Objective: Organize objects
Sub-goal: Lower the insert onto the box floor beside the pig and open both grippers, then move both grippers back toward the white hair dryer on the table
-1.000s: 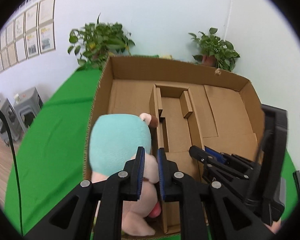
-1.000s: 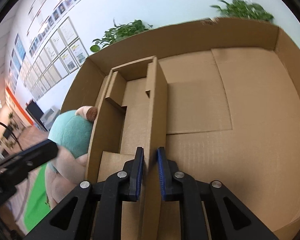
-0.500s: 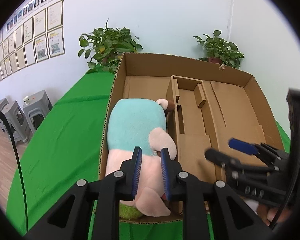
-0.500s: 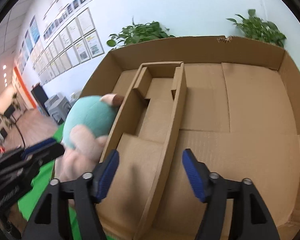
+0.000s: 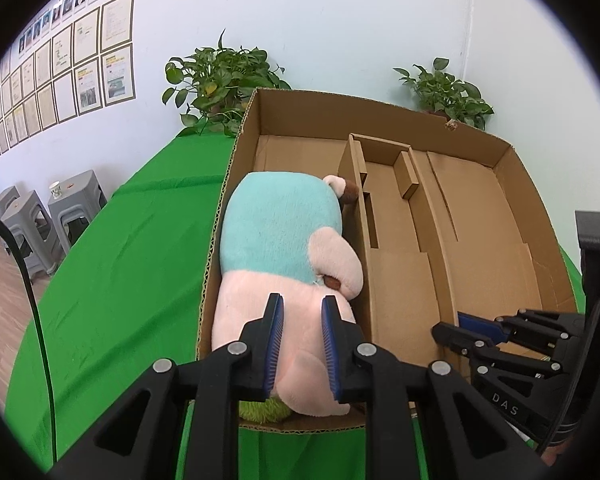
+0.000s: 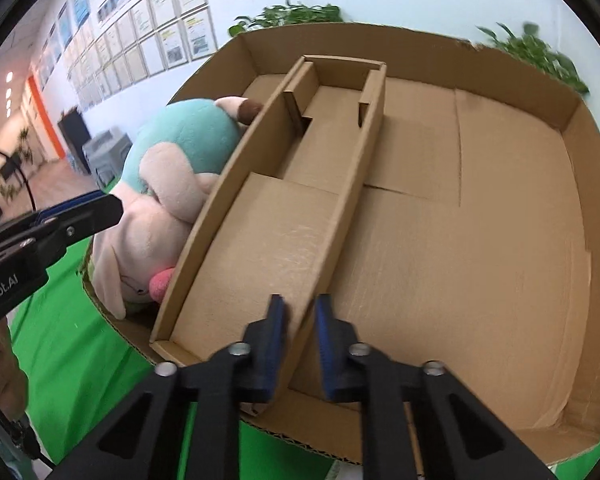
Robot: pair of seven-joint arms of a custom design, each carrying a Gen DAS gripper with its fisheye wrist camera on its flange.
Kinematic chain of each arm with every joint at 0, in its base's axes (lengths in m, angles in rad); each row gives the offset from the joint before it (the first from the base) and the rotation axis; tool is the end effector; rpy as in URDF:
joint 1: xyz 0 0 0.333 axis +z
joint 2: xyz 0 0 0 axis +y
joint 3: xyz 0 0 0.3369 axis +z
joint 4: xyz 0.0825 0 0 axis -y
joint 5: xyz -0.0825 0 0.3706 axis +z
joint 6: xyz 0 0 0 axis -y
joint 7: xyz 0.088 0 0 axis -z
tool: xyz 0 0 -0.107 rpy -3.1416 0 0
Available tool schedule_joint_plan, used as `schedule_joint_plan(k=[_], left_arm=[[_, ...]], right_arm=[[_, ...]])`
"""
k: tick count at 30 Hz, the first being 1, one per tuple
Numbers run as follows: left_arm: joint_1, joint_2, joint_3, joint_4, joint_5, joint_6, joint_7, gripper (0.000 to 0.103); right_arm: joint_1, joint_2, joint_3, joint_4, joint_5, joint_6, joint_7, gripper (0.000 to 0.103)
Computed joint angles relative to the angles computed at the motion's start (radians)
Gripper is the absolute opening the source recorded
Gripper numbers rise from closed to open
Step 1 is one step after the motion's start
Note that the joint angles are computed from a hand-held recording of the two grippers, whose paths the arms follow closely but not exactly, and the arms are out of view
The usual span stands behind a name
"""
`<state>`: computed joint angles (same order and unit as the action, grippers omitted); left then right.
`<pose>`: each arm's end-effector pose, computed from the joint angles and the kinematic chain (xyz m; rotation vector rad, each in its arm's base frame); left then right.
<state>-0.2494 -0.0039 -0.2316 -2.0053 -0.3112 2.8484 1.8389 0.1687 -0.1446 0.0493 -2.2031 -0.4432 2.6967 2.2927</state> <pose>0.5303 -0.2586 0.5832 -1.3216 2.2065 -1.0751 0.5162 0.1302 0.5409 -1.6627 1.9576 -0.6629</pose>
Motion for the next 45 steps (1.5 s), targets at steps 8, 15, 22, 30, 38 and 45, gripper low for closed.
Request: schedule_joint_plan(k=[8, 15, 22, 30, 38, 45], left_arm=[[-0.004, -0.005, -0.003, -0.009, 0.014, 0.011, -0.013, 0.019], [-0.007, -0.013, -0.004, -0.021, 0.058, 0.017, -0.05, 0.019], [-0.011, -0.045, -0.004, -0.057, 0.066, 0.062, -0.048, 0.038], [-0.074, -0.14, 0.007, -0.188, -0.055, 0.264, 0.02, 0.081], [-0.136, -0.197, 0.011, -0.253, -0.081, 0.305, 0.046, 0.081], [-0.113, -0.207, -0.021, -0.254, -0.039, 0.209, -0.009, 0.08]], right_arm=[[0.001, 0.033, -0.001, 0.048, 0.01, -0.038, -0.066, 0.012], [0.005, 0.047, 0.006, 0.066, -0.101, -0.052, -0.011, 0.014], [-0.035, -0.061, 0.046, -0.008, -0.302, 0.016, 0.2, 0.044], [-0.094, -0.32, 0.137, -0.212, -0.527, -0.025, 0.513, 0.103], [-0.089, -0.553, 0.177, -0.387, -0.446, -0.078, 0.567, 0.103], [-0.027, -0.66, 0.141, -0.486, -0.335, -0.036, 0.498, 0.102]])
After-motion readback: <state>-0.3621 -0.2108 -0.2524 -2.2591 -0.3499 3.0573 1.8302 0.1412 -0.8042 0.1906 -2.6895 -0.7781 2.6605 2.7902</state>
